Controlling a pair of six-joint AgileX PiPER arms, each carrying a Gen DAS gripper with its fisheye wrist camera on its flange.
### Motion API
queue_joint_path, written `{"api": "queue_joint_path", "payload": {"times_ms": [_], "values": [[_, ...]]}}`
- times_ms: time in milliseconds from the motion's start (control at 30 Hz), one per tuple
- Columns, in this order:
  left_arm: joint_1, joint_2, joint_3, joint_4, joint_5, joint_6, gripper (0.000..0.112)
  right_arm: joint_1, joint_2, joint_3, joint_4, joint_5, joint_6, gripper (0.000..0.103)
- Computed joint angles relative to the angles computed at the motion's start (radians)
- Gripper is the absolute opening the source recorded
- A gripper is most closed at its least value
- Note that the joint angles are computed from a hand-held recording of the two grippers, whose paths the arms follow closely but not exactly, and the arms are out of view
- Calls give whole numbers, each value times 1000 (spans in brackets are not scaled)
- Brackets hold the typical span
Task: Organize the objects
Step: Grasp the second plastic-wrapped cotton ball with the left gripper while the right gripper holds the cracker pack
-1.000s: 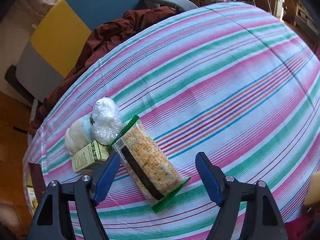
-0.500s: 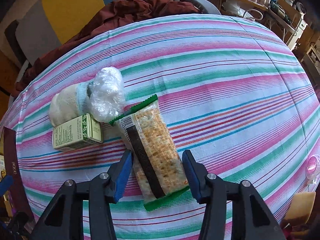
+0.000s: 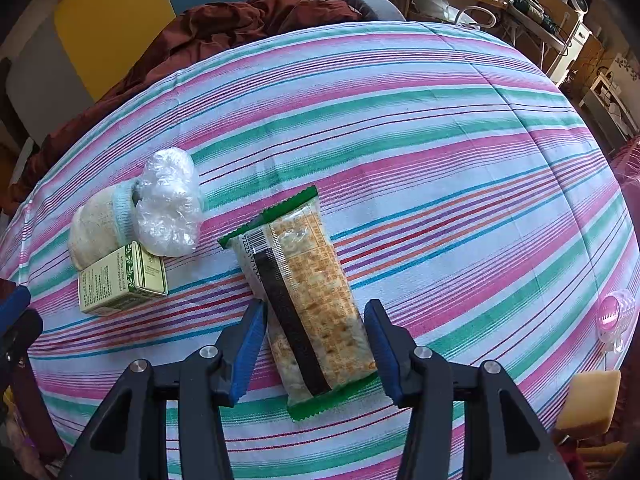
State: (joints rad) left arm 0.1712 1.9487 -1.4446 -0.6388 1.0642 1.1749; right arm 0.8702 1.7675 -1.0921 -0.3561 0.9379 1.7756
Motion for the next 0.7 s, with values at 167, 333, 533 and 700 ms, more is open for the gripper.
{"api": "queue_joint_path", "payload": {"times_ms": [167,333,533,700], "values": [[-73,-41,13,-38,-16,21,70,6,-11,11,7,1,8,51],[-193,-43,6,-93,-54,83,70,12,-38,46,10,-13,41,52],[-332,49,-57,20,-126,-7,58,22,-87,108,8,-11,121,52],[-417,107,-53,135,-223,-54,53,27,-106,132,6,-26,141,52]]}}
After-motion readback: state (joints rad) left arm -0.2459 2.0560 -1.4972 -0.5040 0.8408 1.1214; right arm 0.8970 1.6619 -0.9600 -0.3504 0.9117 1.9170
